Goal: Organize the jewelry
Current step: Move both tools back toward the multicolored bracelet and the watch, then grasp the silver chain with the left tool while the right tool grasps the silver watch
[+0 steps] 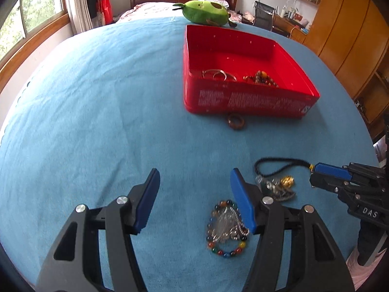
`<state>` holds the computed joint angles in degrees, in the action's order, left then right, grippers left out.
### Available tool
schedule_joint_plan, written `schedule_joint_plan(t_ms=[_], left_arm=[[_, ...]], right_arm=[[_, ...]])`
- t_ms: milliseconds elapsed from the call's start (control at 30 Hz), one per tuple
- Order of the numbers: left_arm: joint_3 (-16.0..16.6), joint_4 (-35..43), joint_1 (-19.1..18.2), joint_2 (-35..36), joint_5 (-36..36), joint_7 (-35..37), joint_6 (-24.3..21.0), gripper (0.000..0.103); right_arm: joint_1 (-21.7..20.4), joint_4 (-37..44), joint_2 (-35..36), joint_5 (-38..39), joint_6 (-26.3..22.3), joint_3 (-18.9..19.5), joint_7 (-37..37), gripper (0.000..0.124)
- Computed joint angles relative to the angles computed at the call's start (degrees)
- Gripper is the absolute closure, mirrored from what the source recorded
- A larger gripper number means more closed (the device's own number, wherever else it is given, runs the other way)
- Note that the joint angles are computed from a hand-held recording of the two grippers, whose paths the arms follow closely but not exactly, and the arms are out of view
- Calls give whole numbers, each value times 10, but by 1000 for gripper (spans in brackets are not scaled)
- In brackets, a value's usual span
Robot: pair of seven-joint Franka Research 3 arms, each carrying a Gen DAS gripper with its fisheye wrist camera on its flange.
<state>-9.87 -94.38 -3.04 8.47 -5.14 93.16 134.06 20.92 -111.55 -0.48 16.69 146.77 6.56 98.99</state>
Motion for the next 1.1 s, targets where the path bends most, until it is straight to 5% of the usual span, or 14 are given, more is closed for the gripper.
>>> schedule_joint_plan(t_ms=[200, 533, 1100], left_arm=[[4, -49, 3, -24, -10, -2, 5, 43], [13, -75, 10, -35, -16, -6, 6, 41], [10, -53, 15, -17, -21, -1, -4, 38]], right_arm=[[12, 12, 16, -2, -6, 8, -5, 97], [28, 67, 65, -65, -28, 6, 28, 76], [59, 99, 99, -187, -56, -6, 82, 74]])
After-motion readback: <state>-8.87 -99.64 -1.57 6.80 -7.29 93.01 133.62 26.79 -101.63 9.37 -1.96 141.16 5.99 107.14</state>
